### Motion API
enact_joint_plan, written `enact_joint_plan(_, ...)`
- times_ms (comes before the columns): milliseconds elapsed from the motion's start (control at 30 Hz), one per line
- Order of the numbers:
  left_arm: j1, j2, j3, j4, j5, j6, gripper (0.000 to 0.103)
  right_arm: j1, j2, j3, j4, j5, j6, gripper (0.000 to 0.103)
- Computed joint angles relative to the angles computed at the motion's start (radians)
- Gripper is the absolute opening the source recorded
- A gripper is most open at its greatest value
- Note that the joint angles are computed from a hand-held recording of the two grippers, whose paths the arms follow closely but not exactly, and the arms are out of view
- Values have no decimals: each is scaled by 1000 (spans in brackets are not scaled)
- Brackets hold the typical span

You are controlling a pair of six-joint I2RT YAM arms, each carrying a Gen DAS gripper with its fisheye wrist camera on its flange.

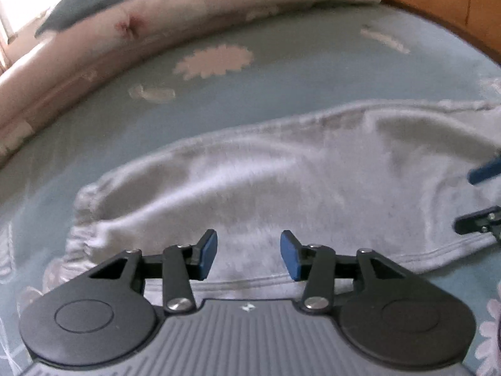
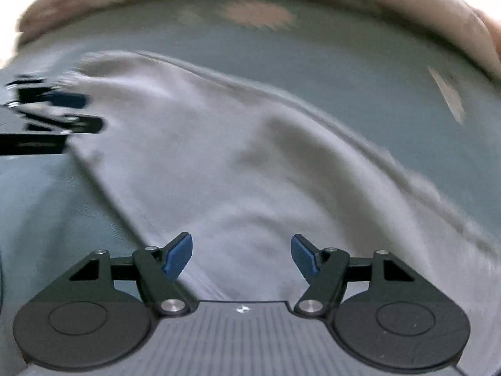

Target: Fold clothes

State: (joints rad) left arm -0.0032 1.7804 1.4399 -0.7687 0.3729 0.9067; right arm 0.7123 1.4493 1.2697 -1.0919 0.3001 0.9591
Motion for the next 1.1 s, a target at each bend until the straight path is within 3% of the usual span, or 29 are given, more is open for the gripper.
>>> enact_joint_plan(67, 21, 5, -4, -10, -2, 1, 51, -13, -28, -58, 50, -76, 77, 84)
enact_joint_plan(133, 43, 9, 21, -50, -14, 11, 54, 8, -50, -81, 126, -133, 79, 90)
enact_joint_plan(200, 44, -7, 44, -86, -52, 21, 50, 27, -68, -97, 186, -174, 73, 90)
enact_joint_plan(333, 25, -111, -27, -76, -10, 78, 48, 65, -100, -63, 116, -123, -21, 82)
enact_joint_plan(367, 15, -139, -51, -74, 12, 93, 48, 74, -116, -56, 83, -97, -43, 80)
enact_joint_plan(533, -72, -264, -175, -78, 99, 125, 49, 212, -125, -14, -146, 16, -201, 44)
enact_joint_plan(667, -140, -339, -280, -84, 158, 241, 49, 307, -88, -20, -251, 81, -235, 43)
enact_joint_plan(800, -175, -383, -322, -152, 188, 420, 52, 333, -68, -60, -265, 100, -267, 42)
enact_joint_plan(867, -189, -411, -355, -167, 189, 536, 52, 342, -78, -73, -256, 112, -272, 33)
enact_joint_plan(900, -198, -426, -375, -161, 187, 583, 52, 351, -85, -75, -263, 116, -260, 16)
enact_joint_plan(933, -209, -445, -400, -147, 185, 622, 52, 354, -89, -76, -267, 125, -255, 10)
enact_joint_plan(1100, -280, -546, -536, -8, 161, 732, 52, 315, -155, -74, -269, 119, -227, 4)
